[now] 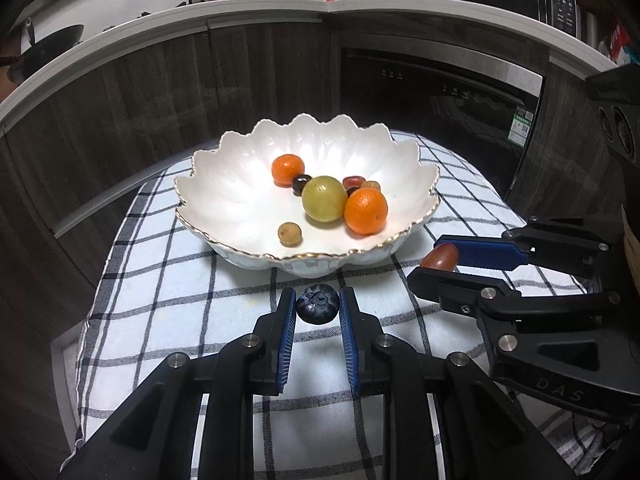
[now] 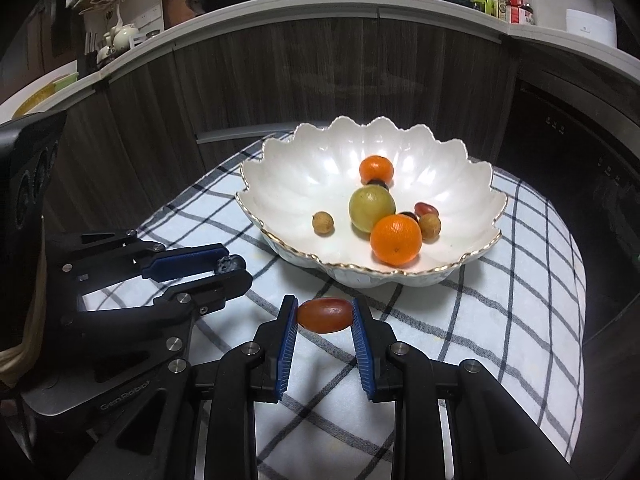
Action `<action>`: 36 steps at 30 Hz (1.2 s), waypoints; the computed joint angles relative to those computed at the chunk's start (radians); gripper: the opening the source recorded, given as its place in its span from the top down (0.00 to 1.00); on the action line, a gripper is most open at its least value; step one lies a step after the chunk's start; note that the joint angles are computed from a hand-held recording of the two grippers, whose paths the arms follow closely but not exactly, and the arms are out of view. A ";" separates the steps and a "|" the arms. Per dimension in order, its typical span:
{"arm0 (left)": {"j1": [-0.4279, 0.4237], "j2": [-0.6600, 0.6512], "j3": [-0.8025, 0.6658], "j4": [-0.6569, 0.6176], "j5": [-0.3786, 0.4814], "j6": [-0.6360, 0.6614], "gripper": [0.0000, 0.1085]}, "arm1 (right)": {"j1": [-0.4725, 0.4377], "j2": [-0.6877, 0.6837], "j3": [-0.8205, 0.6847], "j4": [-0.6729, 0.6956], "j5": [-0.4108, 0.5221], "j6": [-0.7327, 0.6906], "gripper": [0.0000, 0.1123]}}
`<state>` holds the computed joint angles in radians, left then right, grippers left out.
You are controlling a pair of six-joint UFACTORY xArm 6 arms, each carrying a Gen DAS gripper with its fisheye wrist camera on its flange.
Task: Organize fruits
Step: 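Lift and carry the blueberry and red grape over the bowl with both tools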
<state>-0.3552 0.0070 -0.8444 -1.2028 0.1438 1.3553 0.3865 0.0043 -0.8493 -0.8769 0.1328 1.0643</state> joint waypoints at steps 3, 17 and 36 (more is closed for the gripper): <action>0.009 -0.004 -0.008 0.004 0.007 -0.009 0.79 | 0.005 -0.010 -0.006 -0.014 0.010 0.017 0.75; 0.050 0.015 -0.075 0.047 0.033 -0.041 0.79 | 0.020 0.005 -0.077 -0.034 0.044 0.048 0.75; 0.101 0.131 -0.254 0.166 0.099 -0.144 0.79 | 0.009 0.078 -0.197 -0.009 0.083 0.049 0.74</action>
<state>-0.2537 0.1378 -1.0983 -1.0370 0.2431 1.2118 0.3959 0.0827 -1.0466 -0.8859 0.2161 1.1128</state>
